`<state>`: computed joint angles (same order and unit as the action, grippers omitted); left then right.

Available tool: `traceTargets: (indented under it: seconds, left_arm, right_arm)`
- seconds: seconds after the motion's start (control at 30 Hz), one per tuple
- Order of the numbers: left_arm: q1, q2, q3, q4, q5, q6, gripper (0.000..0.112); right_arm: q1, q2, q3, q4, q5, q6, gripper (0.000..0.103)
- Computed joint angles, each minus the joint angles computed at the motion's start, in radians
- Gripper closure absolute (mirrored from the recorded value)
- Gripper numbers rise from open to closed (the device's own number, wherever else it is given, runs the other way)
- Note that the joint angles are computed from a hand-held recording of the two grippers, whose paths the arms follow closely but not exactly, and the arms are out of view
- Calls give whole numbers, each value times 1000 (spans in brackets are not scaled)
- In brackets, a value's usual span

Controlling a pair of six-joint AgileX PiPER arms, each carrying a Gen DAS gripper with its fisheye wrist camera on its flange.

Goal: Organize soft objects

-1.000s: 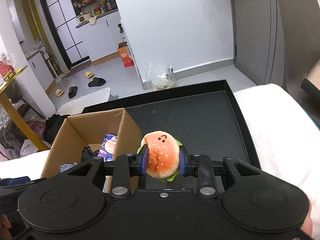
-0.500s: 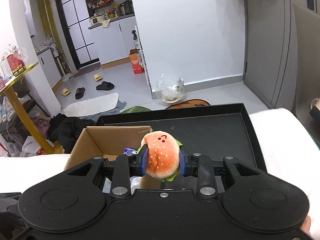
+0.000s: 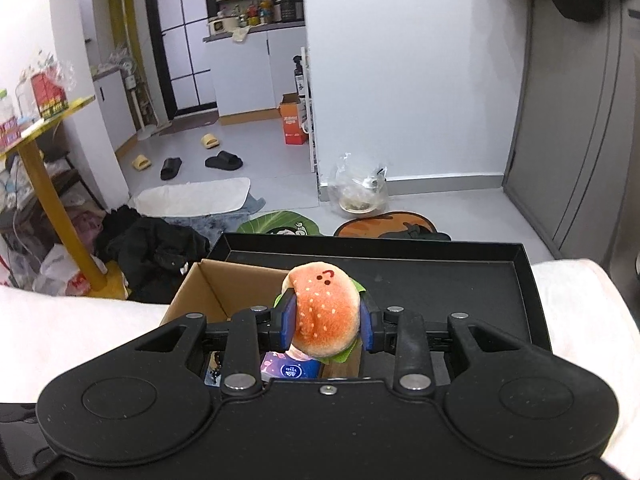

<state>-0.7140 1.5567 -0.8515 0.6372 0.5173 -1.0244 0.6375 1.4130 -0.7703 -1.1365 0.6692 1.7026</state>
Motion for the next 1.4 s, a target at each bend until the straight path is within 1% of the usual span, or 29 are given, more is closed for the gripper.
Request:
traceTargets:
  seconds: [0.1,0.13,0.17,0.23,0.33,0.4,0.53,0.67,0.77,0.87,0.93,1.0,1.03,1.13,1.2,1.27,1.3,1.33,1.4]
  left_arm:
    - [11,-13,20,-5,-30,9,101]
    - [16,-15,25,-10,-38,12,101]
    - [23,-18,28,-22,-42,23,101]
    - [31,-18,28,-35,-47,36,101]
    - [30,-23,39,-20,-59,31,101]
    - [37,-22,40,-24,-67,36,101]
    - [65,-24,44,-76,-94,95,101]
    - [69,-29,48,-87,-101,113,101]
    - [77,-30,40,-124,-97,148,101]
    - [94,-36,21,-195,-77,199,101]
    - [90,-38,15,-194,-64,200,101]
    - [74,-45,10,-174,-49,185,100]
    - [66,-50,6,-164,-41,177,99]
    - [33,-55,-27,-148,17,157,97]
    - [18,-65,-51,-167,68,152,95]
    - [3,-87,-62,-191,91,163,89]
    - [-9,-96,-71,-193,106,166,83]
    - [-23,-102,-82,-184,125,157,76]
    - [-62,-119,-95,-144,159,121,69]
  right_arm:
    - [-7,33,-26,4,-3,-37,71]
    - [-8,47,-35,-2,-1,-45,67]
    - [-5,64,-49,0,9,-61,61]
    - [-3,83,-63,10,13,-94,58]
    - [8,63,-52,8,26,-79,54]
    - [22,42,-35,4,31,-59,54]
    - [43,7,-7,12,48,-37,54]
    - [48,-19,16,45,52,-31,54]
    - [69,-30,22,69,79,-36,54]
    - [85,-51,29,91,94,-41,54]
    - [87,-72,37,97,105,-33,52]
    - [74,-94,45,116,96,-50,51]
    - [70,-107,50,124,95,-59,49]
    - [75,-146,63,139,116,-67,40]
    - [73,-181,71,156,129,-72,37]
    - [74,-214,82,164,140,-69,33]
    - [77,-235,90,165,149,-65,32]
    - [80,-254,96,166,160,-63,28]
    - [88,-290,101,170,191,-68,24]
